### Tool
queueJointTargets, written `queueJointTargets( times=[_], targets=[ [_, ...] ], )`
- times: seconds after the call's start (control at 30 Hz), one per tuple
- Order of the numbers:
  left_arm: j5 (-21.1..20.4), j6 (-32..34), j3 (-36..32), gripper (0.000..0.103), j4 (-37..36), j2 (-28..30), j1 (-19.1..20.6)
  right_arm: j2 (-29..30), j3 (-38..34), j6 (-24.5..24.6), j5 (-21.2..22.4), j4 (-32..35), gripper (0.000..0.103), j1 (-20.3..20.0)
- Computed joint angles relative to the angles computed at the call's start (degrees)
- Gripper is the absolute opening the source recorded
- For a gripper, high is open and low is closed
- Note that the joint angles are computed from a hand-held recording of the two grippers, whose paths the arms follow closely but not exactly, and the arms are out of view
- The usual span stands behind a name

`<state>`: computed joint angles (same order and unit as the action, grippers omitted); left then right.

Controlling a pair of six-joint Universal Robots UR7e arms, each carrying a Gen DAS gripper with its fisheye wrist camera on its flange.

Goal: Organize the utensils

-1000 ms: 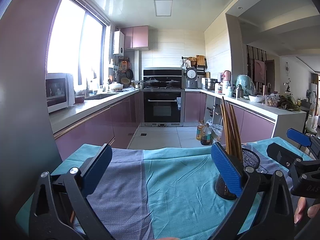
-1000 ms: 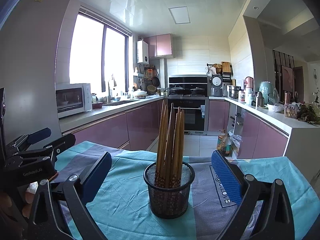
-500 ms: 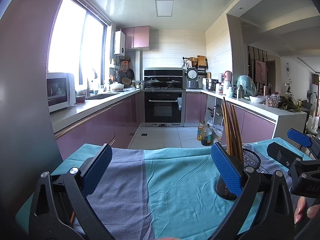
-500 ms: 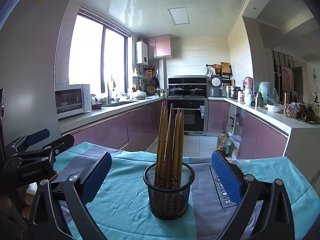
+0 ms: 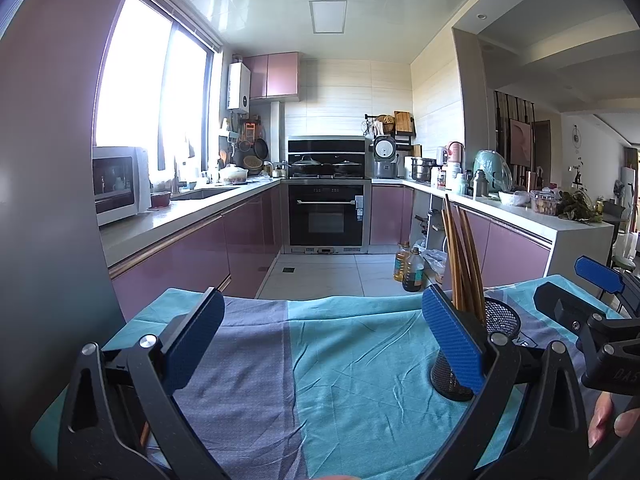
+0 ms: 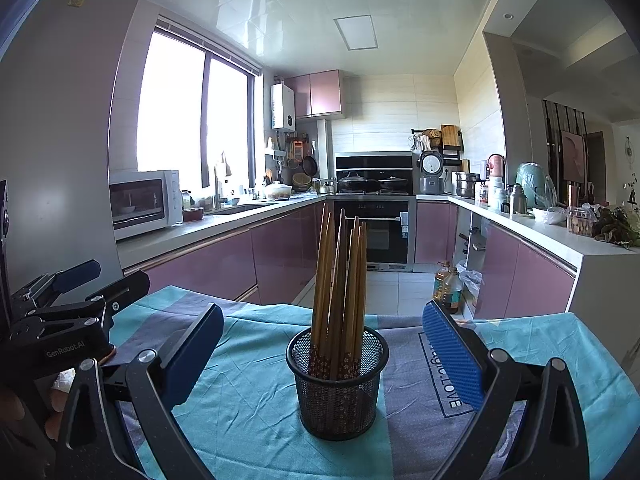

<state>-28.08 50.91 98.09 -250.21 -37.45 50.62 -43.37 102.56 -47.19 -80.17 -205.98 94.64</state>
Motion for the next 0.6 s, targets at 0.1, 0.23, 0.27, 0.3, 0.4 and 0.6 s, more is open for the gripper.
queueJointTargets(
  times=[0.1, 0.23, 0.27, 0.3, 0.4, 0.6],
  targets=[
    [0.0, 0.0, 0.0, 0.097, 0.0, 0.0, 0.0, 0.1, -0.1, 0.0, 0.0, -0.2, 0.096, 0.0],
    [0.1, 0.1, -0.1, 0.097, 0.1, 0.0, 0.0, 0.2, -0.1, 0.2, 0.0, -0.2, 0.096, 0.1],
    [0.1, 0.1, -0.1, 0.097, 0.0, 0.0, 0.0, 0.2, -0.1, 0.1, 0.0, -0.2, 0.096, 0.1],
    [0.1, 0.1, -0.1, 0.097, 0.0, 0.0, 0.0, 0.2, -0.1, 0.1, -0.1, -0.3, 0.096, 0.1],
    [0.0, 0.1, -0.1, 0.097, 0.0, 0.0, 0.0, 0.2, -0.1, 0.1, 0.0, -0.1, 0.096, 0.1],
    [0.2, 0.1, -0.1, 0.097, 0.2, 0.0, -0.2, 0.3, -0.1, 0.3, -0.2, -0.3, 0.096, 0.2]
  ],
)
